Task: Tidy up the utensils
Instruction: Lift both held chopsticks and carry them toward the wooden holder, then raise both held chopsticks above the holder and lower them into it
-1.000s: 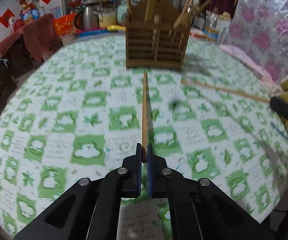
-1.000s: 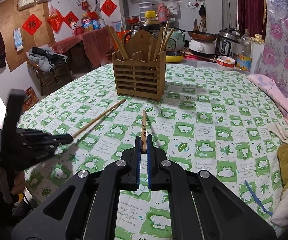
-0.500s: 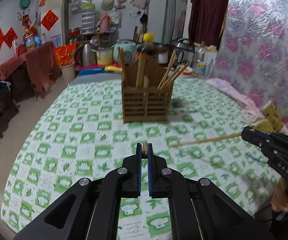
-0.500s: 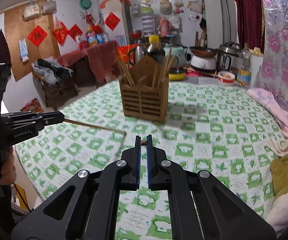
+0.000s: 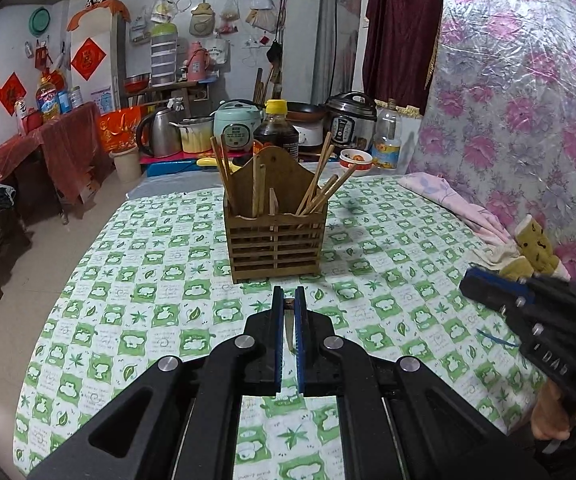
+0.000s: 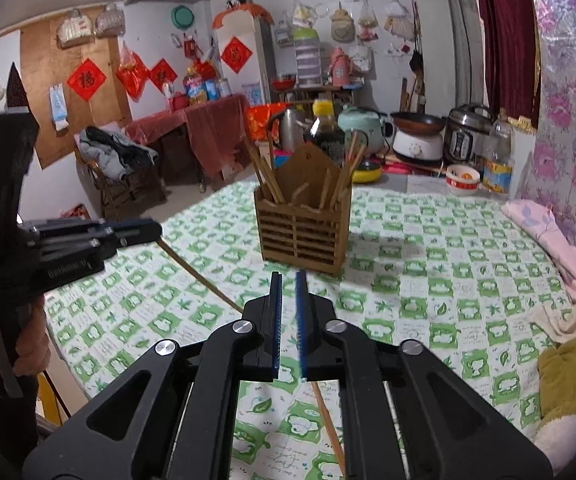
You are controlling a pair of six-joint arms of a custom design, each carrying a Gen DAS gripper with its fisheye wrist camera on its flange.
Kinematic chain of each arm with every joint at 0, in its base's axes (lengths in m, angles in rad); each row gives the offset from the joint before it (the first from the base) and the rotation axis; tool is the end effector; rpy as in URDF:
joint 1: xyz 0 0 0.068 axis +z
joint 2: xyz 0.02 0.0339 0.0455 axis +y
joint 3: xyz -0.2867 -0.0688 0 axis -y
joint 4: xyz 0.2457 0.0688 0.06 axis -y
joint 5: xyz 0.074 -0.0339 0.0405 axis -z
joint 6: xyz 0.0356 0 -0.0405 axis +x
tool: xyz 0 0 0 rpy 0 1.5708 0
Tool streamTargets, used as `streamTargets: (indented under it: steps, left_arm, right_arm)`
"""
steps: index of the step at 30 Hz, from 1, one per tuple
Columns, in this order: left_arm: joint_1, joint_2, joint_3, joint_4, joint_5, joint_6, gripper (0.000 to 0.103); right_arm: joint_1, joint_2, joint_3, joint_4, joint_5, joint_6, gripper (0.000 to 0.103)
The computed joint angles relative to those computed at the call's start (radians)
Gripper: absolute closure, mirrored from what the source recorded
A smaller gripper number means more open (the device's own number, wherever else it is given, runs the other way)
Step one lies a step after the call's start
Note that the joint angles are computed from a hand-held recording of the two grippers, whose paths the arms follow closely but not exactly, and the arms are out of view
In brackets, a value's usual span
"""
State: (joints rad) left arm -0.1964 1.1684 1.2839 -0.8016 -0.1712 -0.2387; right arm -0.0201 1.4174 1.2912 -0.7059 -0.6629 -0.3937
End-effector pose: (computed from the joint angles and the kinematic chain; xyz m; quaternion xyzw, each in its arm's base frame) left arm 0.2260 -0.0388 0.3961 -0.0556 0.8995 -0.0166 0.4331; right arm 0.2966 0.0160 0.3500 -0.2792 0.8446 0.2269 0.3964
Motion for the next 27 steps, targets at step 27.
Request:
streamTargets:
  steps: [27]
  left_arm:
    - [0.024,0.013,0.032,-0.006,0.016,0.004,0.098]
  right_arm:
    - [-0.21,-0.002,-0.18,-0.069,0.014,-0.233,0.097]
